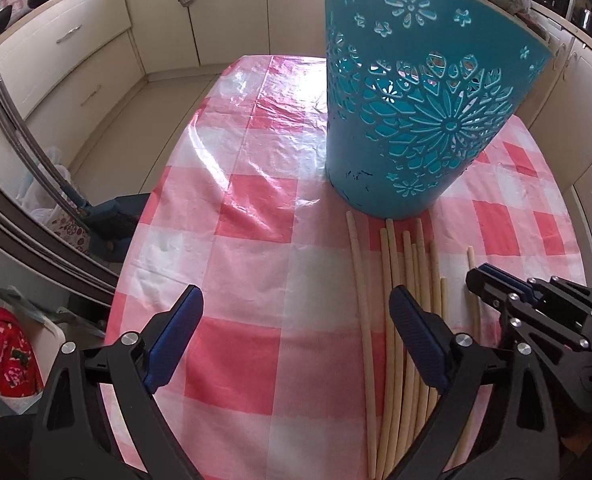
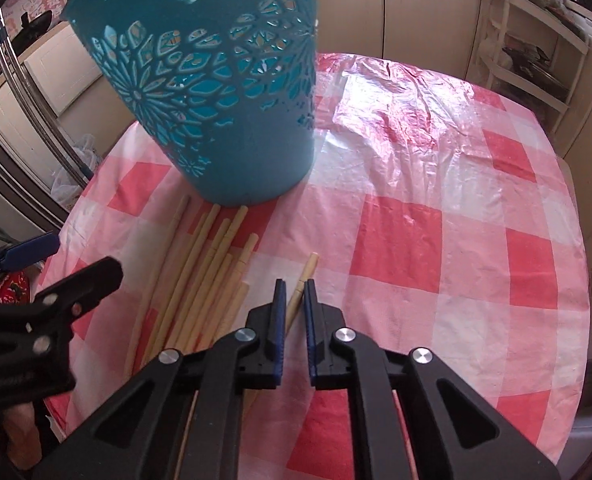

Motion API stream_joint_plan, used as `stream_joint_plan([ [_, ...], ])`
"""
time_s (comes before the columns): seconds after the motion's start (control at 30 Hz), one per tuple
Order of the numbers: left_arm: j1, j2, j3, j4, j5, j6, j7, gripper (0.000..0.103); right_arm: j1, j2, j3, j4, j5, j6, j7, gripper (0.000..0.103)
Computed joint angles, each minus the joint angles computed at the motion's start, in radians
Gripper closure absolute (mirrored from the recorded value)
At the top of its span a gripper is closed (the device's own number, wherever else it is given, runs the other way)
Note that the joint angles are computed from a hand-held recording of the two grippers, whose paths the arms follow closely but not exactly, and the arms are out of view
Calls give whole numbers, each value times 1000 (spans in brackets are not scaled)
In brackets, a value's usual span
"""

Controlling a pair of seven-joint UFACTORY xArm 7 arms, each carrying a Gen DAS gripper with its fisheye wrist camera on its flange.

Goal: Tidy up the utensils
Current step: 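Move both grippers toward the wooden sticks beside the teal basket, then close the left gripper on a single wooden stick, then lift the stick with the left gripper and drop it into the teal basket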

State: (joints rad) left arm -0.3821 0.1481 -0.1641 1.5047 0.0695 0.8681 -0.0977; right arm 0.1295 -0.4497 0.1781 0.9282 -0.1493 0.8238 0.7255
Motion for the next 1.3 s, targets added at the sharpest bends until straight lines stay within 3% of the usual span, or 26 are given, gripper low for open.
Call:
stream_joint_plan([
  [0.13,-11,74,0,81,-3,40,-13,31,8,-39,-36,-51,59,-51,-14,94],
  [0.33,-49,143,9,151,51,63,-18,47,-3,-51,-21,-70,73,-82,-9,94],
  [0.47,-66,154,15,150,84,25,-15,60,2,-61,-25,-85,90,-101,-8,94],
  [0.53,-68,159,10,155,77,16,2,83,5,-67,-26,-91,99,-107,-7,94],
  [0.63,-79,155,5,152,83,10,29,98,4,-67,-27,-92,103,-107,-11,94],
  [0.83,-24,107,-13,133,-60,50,141,98,1,-65,-23,-89,100,-104,-11,94],
  [1.1,116,-57,-6,125,-471,48,341,98,0,-67,-26,-94,103,-107,-10,94],
  [1.17,127,-62,2,178,-546,36,367,98,1,-68,-32,-98,111,-114,-12,94],
  [1.3,112,-17,-8,308,-589,-17,343,98,1,-71,-36,-104,122,-122,-14,94],
])
